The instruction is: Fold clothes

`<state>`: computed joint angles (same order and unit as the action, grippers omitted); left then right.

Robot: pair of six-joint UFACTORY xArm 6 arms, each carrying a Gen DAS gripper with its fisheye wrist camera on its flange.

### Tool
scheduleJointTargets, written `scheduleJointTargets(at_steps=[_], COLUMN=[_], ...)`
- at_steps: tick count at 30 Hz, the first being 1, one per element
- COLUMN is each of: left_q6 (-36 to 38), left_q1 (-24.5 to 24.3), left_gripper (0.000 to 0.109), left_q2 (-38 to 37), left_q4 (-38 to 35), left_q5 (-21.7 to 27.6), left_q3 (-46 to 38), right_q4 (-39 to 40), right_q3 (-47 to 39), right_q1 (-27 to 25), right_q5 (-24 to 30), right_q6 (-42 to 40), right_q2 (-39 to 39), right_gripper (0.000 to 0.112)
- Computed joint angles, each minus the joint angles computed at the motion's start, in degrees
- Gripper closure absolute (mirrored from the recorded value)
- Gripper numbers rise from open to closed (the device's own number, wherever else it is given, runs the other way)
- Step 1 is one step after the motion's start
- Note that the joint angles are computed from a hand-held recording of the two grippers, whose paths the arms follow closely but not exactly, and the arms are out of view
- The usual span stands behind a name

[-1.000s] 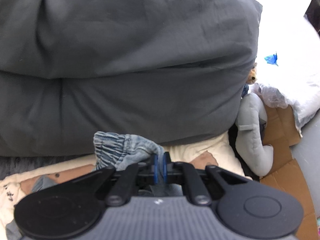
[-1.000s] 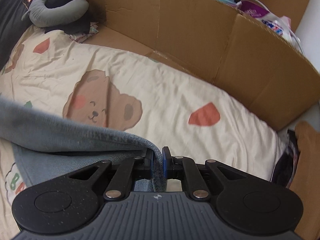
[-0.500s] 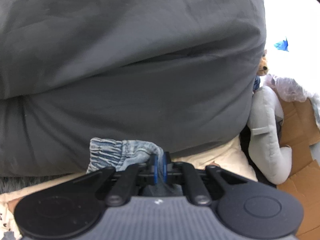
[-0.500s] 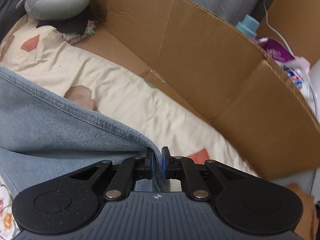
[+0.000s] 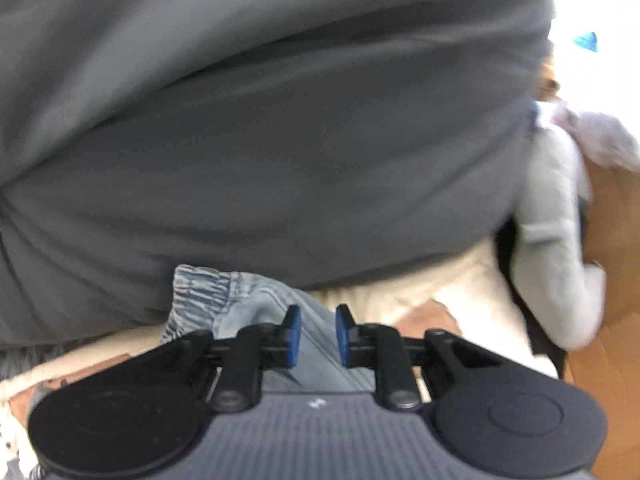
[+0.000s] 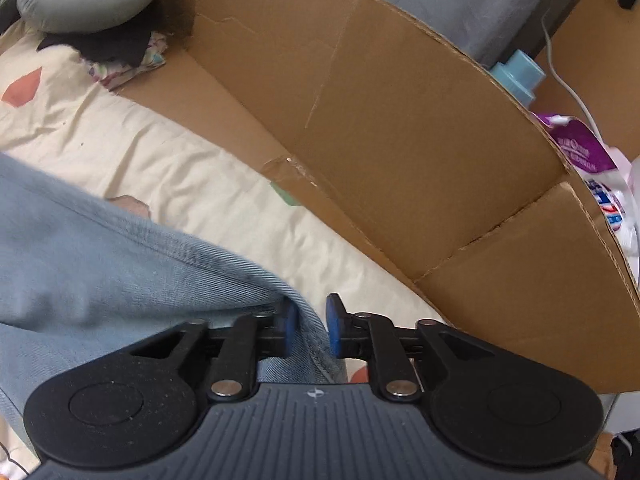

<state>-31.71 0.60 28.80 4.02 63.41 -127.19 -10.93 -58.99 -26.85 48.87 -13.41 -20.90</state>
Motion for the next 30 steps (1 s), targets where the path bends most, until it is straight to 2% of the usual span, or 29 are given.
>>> scheduleJointTargets(at_steps=[1,2,7,10,12,17,25,30], left_q6=[2.0,3.4,7.5,10.2,11.4,15.4,23.6,28.3], left_q1=[0.0,-0.1,1.0,1.9,2.4,6.3,14.1,16.1], left_gripper=[0.077,0.067,0.067,0.067,0.067,0.067,0.067,0.067], left_q2=[-1.4,-2.7,-11.9,-17.6,-19.1,-28.2,-44.6,-49.0], left_q4=[-0.9,-1.1,-2.0,-0.8,-0.2,-1.1,-3.0,-4.5], left_q5=[-1.1,-1.2,-3.9,-4.6,-3.1,-3.6,0.1,2.8], left_q3=[2.0,3.5,16.3,23.2,23.9,34.7,52.1,55.5], right_q4=[-0.2,0.1,3.2,7.7,10.9,16.8,23.5,22.0], right_q3=[0.5,1.0,2.5,3.4,4.5,9.5,14.0,14.8], right_q1=[0.4,0.6,1.1,0.6,0.1,-0.3,-2.6,-2.3], right_q5=[-0.9,-1.2,-0.4,0.4,0.8,2.4,10.8,13.8], right_q6=[-0.4,-1.1,-2.9,-3.5,-3.7,-5.9,-4.8,-4.3], right_q2=[-0.5,-1.1,-4.1,-6.6,-8.8,-16.7,-27.2,-30.5], right_gripper=[0.076,0.072,0.071,0.068,0.065,0.065,0.065,0.065])
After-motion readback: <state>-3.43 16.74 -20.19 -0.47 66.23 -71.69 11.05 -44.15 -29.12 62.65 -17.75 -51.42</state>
